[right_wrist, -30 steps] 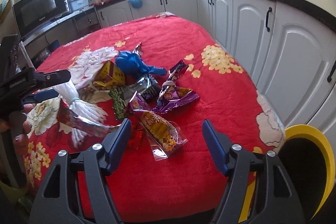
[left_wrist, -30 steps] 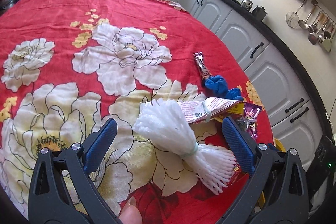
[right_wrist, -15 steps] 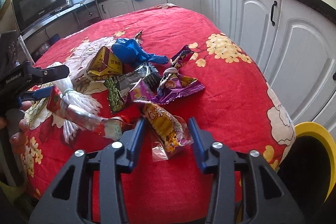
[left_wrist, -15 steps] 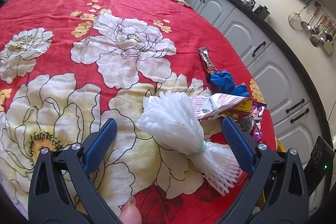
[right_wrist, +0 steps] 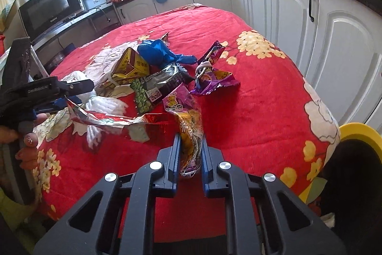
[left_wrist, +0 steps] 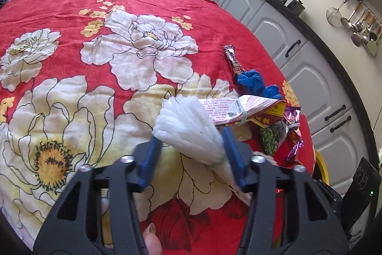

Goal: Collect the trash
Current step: 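Grasp the white fork bundle with the left tool while the right tool grasps a snack wrapper, then carry the fork bundle and snack wrapper over the bin with both tools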

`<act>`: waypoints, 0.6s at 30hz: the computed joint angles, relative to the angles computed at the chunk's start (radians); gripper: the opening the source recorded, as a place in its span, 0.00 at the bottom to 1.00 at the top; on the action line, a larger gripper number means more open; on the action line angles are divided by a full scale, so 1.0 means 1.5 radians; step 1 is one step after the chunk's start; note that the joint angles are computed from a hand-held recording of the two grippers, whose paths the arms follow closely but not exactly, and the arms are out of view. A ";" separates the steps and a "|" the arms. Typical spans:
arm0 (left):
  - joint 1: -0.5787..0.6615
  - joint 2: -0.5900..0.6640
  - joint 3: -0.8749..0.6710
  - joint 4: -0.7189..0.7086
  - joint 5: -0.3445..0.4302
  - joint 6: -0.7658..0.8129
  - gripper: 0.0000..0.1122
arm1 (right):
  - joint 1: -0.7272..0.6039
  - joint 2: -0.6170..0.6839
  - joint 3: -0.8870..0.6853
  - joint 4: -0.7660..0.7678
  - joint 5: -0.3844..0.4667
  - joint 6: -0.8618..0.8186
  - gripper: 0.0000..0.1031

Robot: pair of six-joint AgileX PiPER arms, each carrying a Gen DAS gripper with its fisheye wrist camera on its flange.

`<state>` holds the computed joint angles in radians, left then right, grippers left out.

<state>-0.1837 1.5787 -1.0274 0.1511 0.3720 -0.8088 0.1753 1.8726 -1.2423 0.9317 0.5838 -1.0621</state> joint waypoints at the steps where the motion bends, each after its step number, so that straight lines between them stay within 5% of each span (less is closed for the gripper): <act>1: 0.000 -0.002 0.004 -0.005 -0.003 0.006 0.31 | -0.002 -0.004 0.007 0.007 0.000 -0.008 0.13; 8: 0.000 -0.032 0.018 -0.016 0.003 0.026 0.18 | -0.011 -0.024 0.034 0.029 0.006 -0.030 0.13; 18: -0.025 -0.099 0.019 0.093 0.018 -0.060 0.15 | -0.020 -0.063 0.069 0.076 0.020 -0.077 0.12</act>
